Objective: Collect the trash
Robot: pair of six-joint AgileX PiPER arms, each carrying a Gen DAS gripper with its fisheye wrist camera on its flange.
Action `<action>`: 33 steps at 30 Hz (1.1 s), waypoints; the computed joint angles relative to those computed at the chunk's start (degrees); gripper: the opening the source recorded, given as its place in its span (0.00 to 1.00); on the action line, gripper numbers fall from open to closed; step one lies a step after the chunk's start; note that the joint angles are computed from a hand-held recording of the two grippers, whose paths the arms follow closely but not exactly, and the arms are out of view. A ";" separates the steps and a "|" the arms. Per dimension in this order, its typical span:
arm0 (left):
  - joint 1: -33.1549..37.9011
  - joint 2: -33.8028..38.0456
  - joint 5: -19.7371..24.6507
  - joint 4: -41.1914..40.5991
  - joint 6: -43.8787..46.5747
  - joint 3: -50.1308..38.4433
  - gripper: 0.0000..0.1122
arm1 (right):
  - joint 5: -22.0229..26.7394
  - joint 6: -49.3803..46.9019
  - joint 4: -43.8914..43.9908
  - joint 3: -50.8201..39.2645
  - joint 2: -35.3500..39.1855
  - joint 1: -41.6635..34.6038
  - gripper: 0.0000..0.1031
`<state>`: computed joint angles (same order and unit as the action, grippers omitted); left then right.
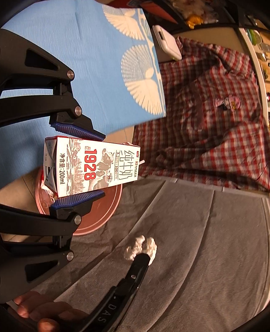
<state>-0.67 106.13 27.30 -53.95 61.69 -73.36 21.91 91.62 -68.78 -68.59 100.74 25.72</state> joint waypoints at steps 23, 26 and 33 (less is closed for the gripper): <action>6.55 -7.03 4.66 -3.78 7.81 5.90 0.44 | 1.32 4.11 -3.68 4.77 -5.38 3.49 0.40; 8.93 -12.68 4.09 -6.97 12.53 11.19 0.45 | 4.66 7.00 -6.22 8.01 -9.22 6.90 0.48; 15.13 -23.96 4.37 -13.17 17.28 21.78 0.57 | 16.87 15.02 -8.95 16.73 -18.41 18.40 0.76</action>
<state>14.45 82.17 31.67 -67.12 78.97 -51.58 38.78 106.64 -77.73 -51.86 82.34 44.12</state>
